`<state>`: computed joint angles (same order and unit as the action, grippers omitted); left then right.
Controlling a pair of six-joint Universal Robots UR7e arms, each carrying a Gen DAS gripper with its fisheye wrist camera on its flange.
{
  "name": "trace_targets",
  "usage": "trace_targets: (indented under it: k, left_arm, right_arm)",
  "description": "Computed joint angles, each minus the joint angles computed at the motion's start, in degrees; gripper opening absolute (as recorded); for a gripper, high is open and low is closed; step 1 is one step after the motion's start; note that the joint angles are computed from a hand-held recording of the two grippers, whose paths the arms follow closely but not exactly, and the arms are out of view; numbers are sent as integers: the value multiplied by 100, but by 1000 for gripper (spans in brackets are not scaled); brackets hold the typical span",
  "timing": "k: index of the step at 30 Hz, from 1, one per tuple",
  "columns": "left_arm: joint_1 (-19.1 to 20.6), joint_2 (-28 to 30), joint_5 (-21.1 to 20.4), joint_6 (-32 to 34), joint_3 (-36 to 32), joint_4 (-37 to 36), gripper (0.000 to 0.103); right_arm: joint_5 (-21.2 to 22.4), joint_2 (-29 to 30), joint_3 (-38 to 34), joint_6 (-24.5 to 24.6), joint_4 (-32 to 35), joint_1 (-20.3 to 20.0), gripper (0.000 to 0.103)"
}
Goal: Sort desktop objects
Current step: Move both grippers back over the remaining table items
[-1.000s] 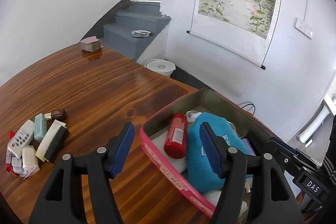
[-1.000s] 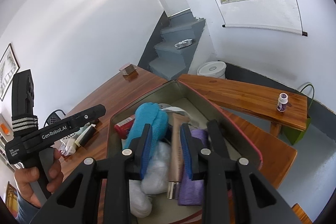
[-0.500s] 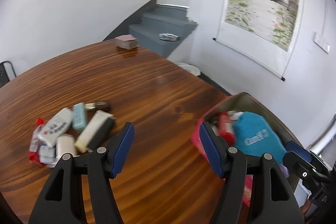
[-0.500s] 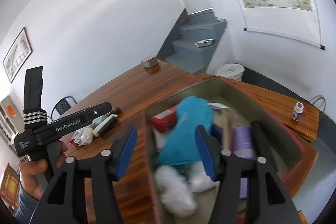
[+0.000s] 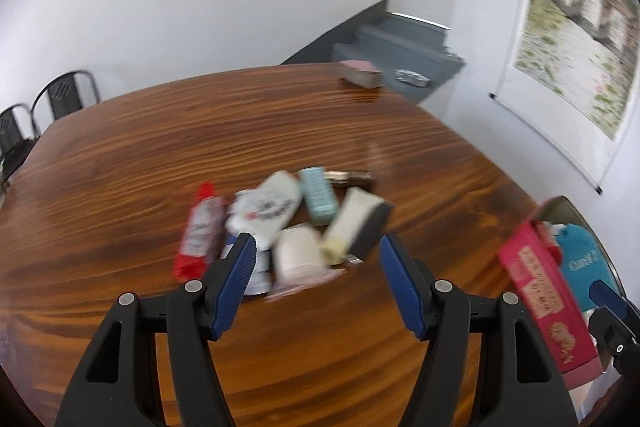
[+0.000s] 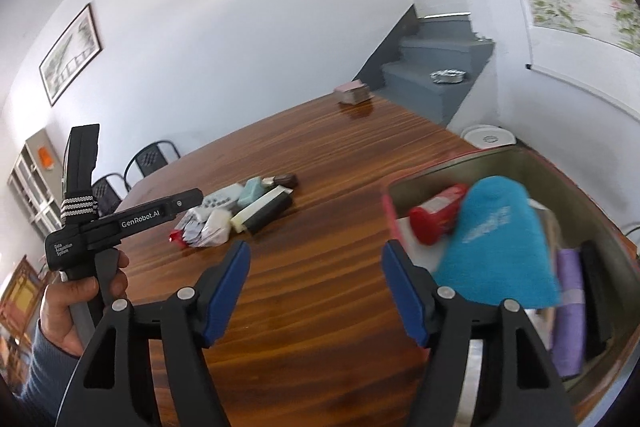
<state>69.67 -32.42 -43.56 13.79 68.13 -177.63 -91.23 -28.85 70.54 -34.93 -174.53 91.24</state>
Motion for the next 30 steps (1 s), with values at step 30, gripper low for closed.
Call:
trace_targets:
  k: [30]
  left_arm:
    - [704, 467, 467, -136, -1298, 956, 68]
  right_arm:
    - [-396, 749, -867, -70, 938, 218, 73]
